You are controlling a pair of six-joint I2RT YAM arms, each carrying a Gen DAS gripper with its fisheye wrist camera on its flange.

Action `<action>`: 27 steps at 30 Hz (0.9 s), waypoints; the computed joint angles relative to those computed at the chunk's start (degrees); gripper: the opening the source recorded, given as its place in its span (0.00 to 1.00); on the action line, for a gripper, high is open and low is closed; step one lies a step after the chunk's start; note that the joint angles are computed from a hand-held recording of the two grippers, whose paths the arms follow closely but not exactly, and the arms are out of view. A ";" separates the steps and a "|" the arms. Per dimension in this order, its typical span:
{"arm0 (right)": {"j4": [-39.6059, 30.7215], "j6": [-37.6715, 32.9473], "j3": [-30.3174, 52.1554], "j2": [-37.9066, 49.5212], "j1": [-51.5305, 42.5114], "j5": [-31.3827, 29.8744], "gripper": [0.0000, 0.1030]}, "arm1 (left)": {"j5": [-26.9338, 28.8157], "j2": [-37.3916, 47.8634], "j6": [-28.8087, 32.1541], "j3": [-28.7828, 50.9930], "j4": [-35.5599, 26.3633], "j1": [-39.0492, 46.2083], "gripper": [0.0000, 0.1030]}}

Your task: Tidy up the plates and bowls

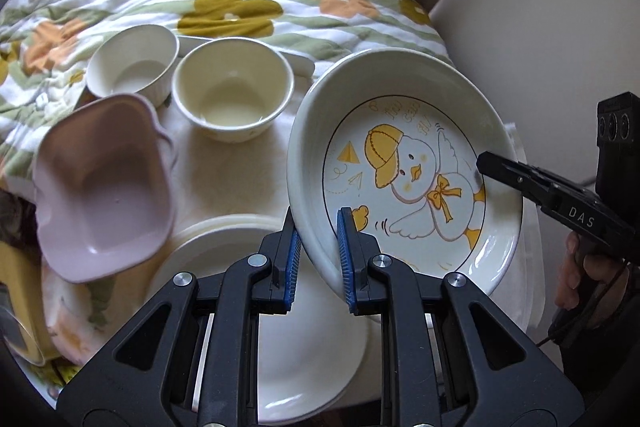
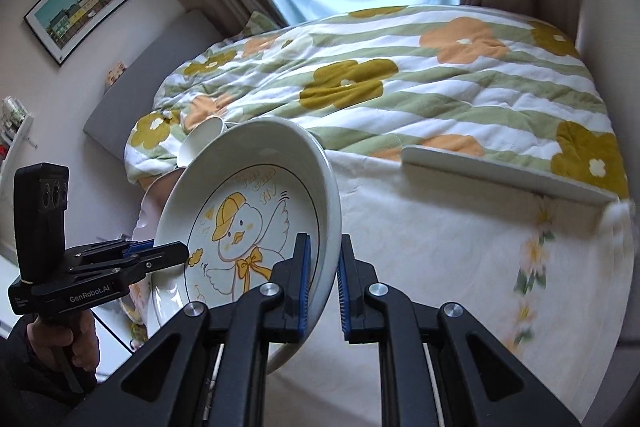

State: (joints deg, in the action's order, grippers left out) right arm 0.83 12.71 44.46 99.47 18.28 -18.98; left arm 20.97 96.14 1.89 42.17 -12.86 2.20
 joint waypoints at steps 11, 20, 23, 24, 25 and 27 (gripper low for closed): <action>11.73 31.18 -13.71 -4.01 24.69 19.00 0.11 | 5.15 -1.96 29.74 -4.77 -10.52 18.19 0.15; 13.08 37.25 -12.41 3.12 30.09 22.54 0.11 | 3.51 7.35 35.96 -5.69 -4.76 21.13 0.15; 13.71 38.59 -12.68 4.13 31.60 24.10 0.11 | 2.37 8.64 36.11 -6.67 -2.41 20.48 0.15; 13.73 39.00 -12.50 4.42 32.00 24.58 0.11 | 1.76 8.71 35.14 -6.91 -1.74 19.48 0.15; 14.09 39.22 -12.64 4.58 31.97 24.73 0.11 | 1.36 8.91 34.28 -7.19 -0.88 18.77 0.15; 14.09 39.28 -12.42 5.05 31.94 24.87 0.11 | 0.28 9.48 33.33 -7.69 0.75 17.71 0.15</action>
